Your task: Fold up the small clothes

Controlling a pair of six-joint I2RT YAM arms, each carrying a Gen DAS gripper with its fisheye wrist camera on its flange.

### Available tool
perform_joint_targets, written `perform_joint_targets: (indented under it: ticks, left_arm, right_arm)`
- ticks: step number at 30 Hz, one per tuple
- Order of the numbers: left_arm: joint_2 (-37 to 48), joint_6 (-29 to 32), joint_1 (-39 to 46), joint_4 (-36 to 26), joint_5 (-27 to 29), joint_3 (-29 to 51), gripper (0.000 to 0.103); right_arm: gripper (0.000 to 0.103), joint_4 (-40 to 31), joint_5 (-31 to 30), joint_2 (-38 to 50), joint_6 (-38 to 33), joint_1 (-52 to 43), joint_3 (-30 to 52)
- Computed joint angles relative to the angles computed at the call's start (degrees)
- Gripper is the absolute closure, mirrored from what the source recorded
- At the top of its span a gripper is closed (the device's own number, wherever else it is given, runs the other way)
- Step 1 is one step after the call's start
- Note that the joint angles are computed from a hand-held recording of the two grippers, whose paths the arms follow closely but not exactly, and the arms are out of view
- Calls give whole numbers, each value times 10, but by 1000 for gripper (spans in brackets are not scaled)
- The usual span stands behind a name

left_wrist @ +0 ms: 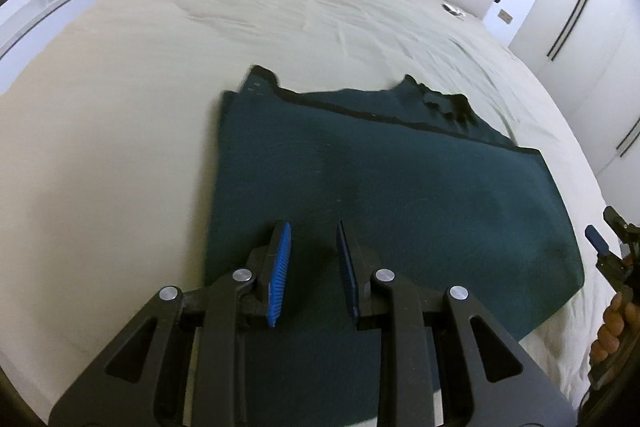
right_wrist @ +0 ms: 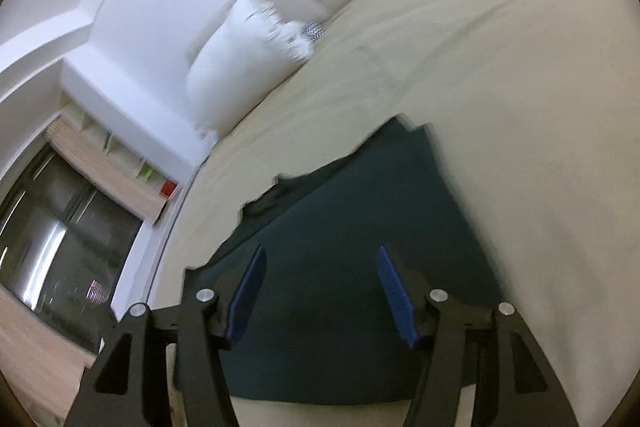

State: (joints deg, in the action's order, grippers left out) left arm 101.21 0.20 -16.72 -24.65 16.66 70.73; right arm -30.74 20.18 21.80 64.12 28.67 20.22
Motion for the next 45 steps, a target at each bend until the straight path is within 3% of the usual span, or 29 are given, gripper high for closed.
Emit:
perform_joint_targets:
  ticks: [1, 3, 5, 13, 16, 20, 24, 26, 29, 32, 36, 45]
  left_arm:
    - [-11, 1, 11, -3, 10, -6, 70]
    - [-31, -10, 32, 6, 27, -24, 22]
    - [-58, -25, 61, 22, 39, -52, 21]
    - [-11, -10, 182, -95, 193, -25, 21]
    - [-3, 5, 187, -123, 207, -23, 25]
    - [43, 12, 181, -189, 255, 21, 41]
    - [73, 8, 169, -219, 248, 48, 54]
    - [87, 3, 178, -237, 262, 61, 56]
    - [113, 5, 190, -267, 278, 85, 69]
    - [129, 11, 194, -283, 284, 100, 71]
    - [139, 16, 196, -295, 297, 110, 90]
    - [69, -8, 162, -290, 313, 111, 94]
  right_arm:
    - [42, 29, -4, 32, -1, 14, 2]
    - [42, 74, -4, 88, -5, 38, 9]
    - [42, 110, -3, 131, -7, 64, 15]
    - [41, 187, -30, 221, 2, 99, 31]
    - [41, 214, -46, 254, -3, 99, 37]
    - [41, 248, -58, 283, -2, 106, 38]
    - [41, 268, -72, 301, -3, 109, 42]
    - [41, 273, -77, 311, -5, 108, 46]
    - [41, 289, -93, 329, -8, 101, 51]
    - [41, 302, -114, 359, -13, 93, 63]
    - [41, 319, -155, 407, -20, 69, 82]
    - [38, 345, -235, 425, -32, -7, 84]
